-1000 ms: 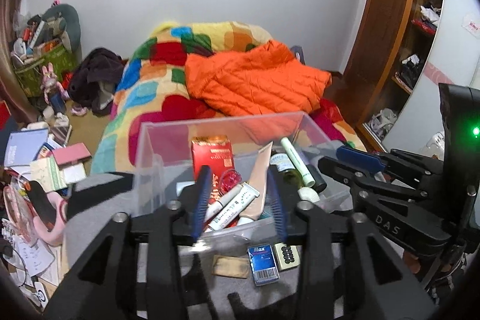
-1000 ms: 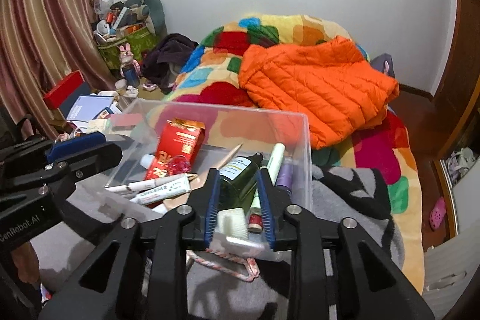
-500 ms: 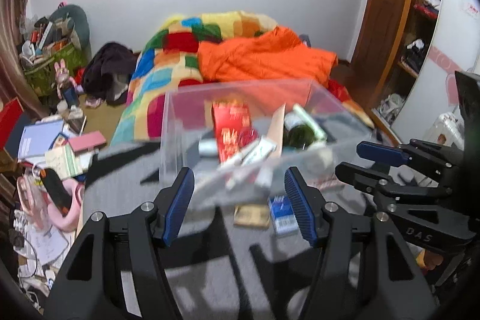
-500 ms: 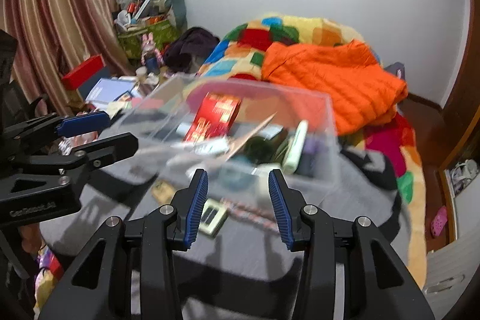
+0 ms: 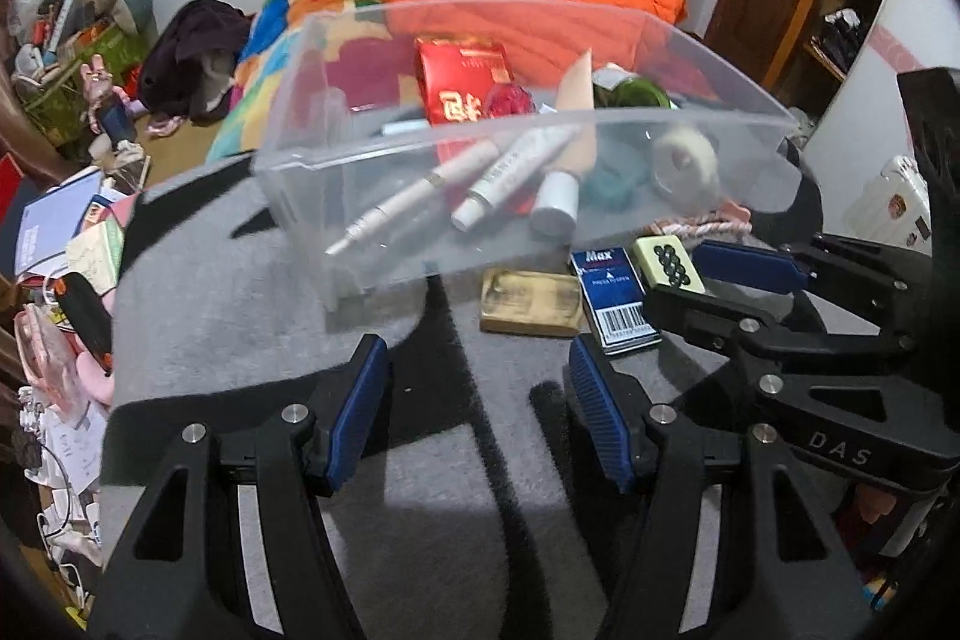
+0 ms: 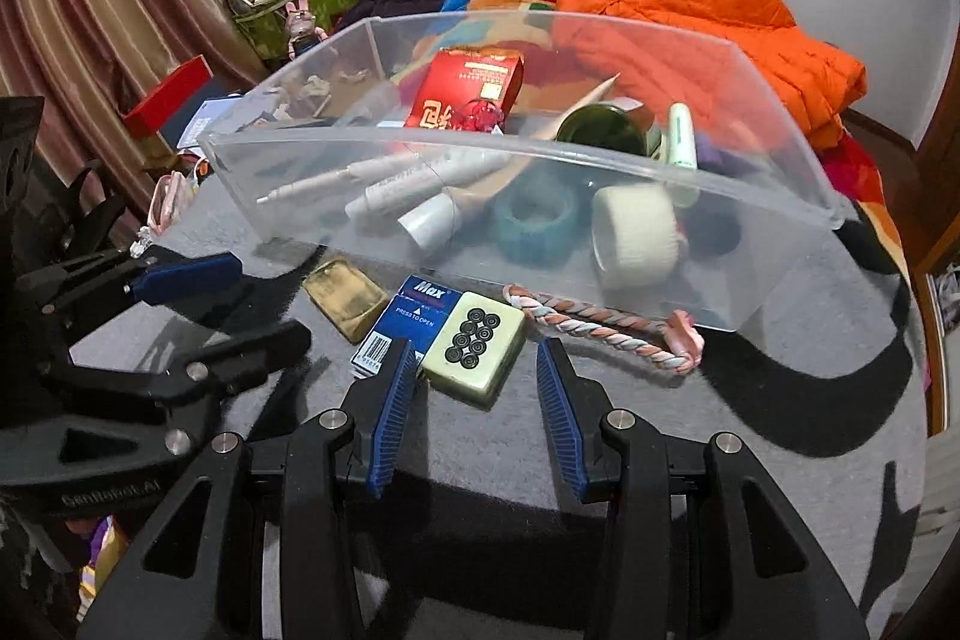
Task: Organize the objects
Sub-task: 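Grasp gold compact with left tool while right tool grasps cream dotted eraser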
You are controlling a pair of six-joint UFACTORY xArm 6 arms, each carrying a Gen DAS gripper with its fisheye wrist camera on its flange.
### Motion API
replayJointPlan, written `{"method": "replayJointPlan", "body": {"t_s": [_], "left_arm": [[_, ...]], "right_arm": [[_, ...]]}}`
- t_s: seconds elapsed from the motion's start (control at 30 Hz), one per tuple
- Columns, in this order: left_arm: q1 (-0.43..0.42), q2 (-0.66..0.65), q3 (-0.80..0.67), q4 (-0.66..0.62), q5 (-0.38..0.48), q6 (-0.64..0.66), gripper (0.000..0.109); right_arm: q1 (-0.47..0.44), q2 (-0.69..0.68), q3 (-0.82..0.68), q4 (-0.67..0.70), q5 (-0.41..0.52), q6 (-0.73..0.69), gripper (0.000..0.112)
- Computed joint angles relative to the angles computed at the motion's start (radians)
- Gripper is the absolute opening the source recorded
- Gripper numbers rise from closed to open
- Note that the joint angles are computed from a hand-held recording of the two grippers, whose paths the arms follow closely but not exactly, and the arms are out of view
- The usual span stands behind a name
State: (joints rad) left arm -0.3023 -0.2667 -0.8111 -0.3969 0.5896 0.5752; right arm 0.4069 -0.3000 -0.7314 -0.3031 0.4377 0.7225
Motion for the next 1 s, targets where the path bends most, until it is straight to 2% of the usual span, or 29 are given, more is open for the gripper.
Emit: {"method": "replayJointPlan", "body": {"t_s": [0.07, 0.17, 0.23, 0.47, 0.53, 0.63, 1.0], "left_arm": [[-0.004, 0.02, -0.017, 0.001, 0.018, 0.0, 0.062], [-0.018, 0.039, -0.029, 0.023, 0.018, -0.012, 0.062], [-0.026, 0.052, -0.038, 0.038, 0.011, -0.019, 0.062], [-0.038, 0.079, -0.059, 0.017, -0.009, -0.018, 0.061], [-0.038, 0.081, -0.061, -0.001, -0.007, -0.002, 0.049], [-0.039, 0.073, -0.057, -0.023, -0.003, 0.019, 0.039], [-0.01, -0.015, 0.002, -0.104, 0.006, 0.039, 0.039]], "right_arm": [[-0.006, -0.006, 0.014, 0.015, -0.014, -0.006, 0.038], [-0.008, -0.017, 0.026, 0.015, -0.018, -0.006, 0.027], [-0.011, -0.023, 0.033, 0.001, -0.018, 0.006, 0.024], [-0.005, -0.059, 0.055, -0.048, -0.018, 0.048, 0.023], [-0.005, -0.072, 0.064, -0.055, -0.018, 0.053, 0.022], [-0.004, -0.095, 0.08, -0.051, -0.02, 0.056, 0.022], [-0.005, -0.196, 0.134, -0.057, -0.013, 0.082, 0.022]]}}
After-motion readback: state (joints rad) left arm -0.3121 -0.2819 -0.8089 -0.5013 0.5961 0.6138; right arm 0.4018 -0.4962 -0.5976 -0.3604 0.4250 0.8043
